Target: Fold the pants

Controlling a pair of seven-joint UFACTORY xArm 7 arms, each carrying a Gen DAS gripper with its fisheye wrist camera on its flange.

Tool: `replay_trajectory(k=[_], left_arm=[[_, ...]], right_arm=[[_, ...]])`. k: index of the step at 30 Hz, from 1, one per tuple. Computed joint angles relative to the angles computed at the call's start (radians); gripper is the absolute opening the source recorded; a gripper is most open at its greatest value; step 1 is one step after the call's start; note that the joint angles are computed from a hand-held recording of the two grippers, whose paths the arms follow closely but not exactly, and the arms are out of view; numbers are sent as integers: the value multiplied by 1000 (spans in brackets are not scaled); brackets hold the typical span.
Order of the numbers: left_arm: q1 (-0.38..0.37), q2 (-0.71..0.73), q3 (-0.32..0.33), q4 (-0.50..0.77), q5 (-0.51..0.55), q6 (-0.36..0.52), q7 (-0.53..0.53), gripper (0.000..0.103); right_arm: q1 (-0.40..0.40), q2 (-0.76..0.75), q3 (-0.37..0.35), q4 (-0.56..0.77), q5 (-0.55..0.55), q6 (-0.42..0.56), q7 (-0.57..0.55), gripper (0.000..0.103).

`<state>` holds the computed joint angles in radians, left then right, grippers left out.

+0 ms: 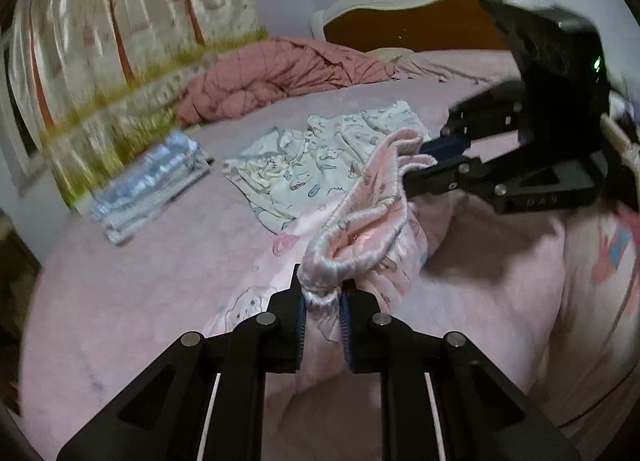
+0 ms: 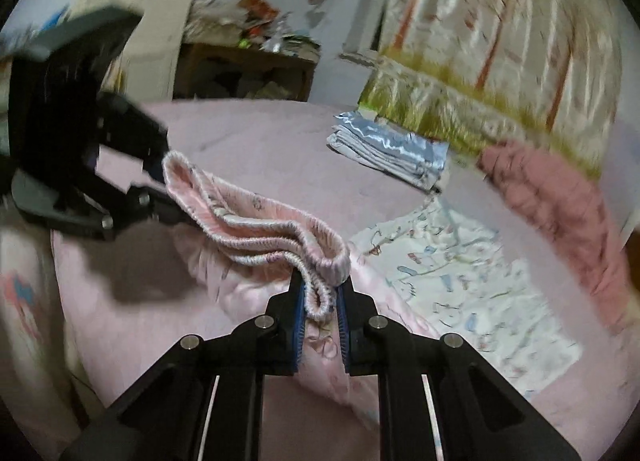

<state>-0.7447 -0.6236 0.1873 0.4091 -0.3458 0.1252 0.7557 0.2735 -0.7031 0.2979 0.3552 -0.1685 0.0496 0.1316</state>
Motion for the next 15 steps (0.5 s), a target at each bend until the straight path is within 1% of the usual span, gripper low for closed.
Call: replay_trajectory(k=[2,3,5,6,7,9,10,12,15], left_arm=[[-53,62,75,72,-49,39,12,14],[-88,97,125,117,-94,78,31,14],[-129,155,186,178,-174,125,63,14],[-145,183,213,207,-213,152,84,14],[-150,212,226,228,-245,164,98,14],[-148,257,222,245,-296,154,126,15],[-153,275,229,254,-327,161,153,17],[-155,308,232,268,-389,162,190,20],[-154,345,248,299,-492,193,249,23]], right_arm=[[105,93,-152,45,52,-23,-47,14],[182,133,-247,65,91,-31,-81,14],[312,193,-399,102,169,-43,-145,14],[403,216,-499,122,228,-39,-190,14],[458,237,-556,135,258,-43,-209,14],[616,260,-727,168,357,-20,-281,14],[664,267,-776,174,396,-15,-305,14],[711,287,-830,190,454,5,-335,15],[710,323,-838,200,510,0,-353,15]])
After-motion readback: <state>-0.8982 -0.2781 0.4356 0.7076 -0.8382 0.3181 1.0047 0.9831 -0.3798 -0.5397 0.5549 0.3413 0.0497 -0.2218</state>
